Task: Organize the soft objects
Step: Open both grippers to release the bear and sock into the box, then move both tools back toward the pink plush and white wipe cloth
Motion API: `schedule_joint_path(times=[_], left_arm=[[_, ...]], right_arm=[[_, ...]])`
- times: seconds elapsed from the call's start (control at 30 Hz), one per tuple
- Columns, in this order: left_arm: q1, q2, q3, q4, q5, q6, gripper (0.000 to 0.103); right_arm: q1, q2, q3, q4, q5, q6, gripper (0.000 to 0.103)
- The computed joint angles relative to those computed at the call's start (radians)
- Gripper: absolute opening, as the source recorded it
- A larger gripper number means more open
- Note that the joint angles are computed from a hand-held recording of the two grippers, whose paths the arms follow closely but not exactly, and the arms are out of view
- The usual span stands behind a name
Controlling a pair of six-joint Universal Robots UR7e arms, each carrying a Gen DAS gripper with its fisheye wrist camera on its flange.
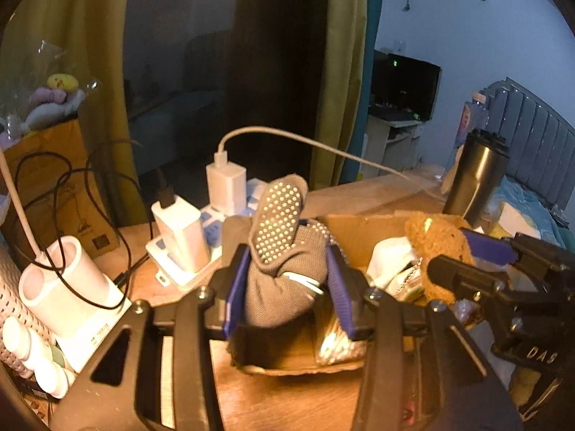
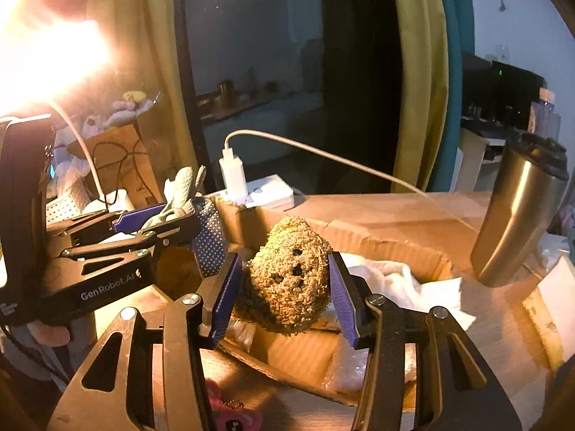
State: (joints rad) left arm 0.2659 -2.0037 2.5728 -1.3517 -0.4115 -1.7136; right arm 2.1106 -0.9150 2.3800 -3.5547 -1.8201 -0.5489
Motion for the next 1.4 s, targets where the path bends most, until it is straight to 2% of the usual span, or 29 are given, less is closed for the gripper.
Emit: schedule_joint_path(times=[0.13, 0.2, 0.33, 0.47, 0.53, 1.13, 1.4], left_arm=[[0.018, -0.009, 0.007, -0.043, -0.016, 0.038, 0.053], [0.017, -0.003, 0.012, -0.073, -0.017, 0.069, 0.053], [0.008, 0.031, 0.002, -0.045, -0.02, 0.054, 0.055], [-0.006, 0.029, -0.008, -0.002, -0.018, 0.016, 0.064], [-0.016, 0.025, -0.014, 0.023, -0.017, -0.003, 0.065], [-0.172, 0.087, -0.064, 0.168, -0.036, -0.12, 0.066], [-0.278, 0.113, -0.094, 0.279, -0.099, -0.229, 0.071]], right_arm=[[-0.004, 0.0, -0.005, 0.027, 0.003, 0.005, 0.056], [-0.001, 0.004, -0.007, 0.024, -0.004, 0.006, 0.057], [0.006, 0.007, -0.009, 0.022, -0.015, 0.005, 0.058], [0.013, -0.004, -0.001, 0.013, -0.024, 0.005, 0.059], [0.016, -0.014, 0.004, 0.011, -0.028, 0.004, 0.059], [0.077, -0.156, 0.082, -0.033, -0.097, 0.036, 0.061], [0.098, -0.225, 0.123, -0.034, -0.105, 0.041, 0.063]])
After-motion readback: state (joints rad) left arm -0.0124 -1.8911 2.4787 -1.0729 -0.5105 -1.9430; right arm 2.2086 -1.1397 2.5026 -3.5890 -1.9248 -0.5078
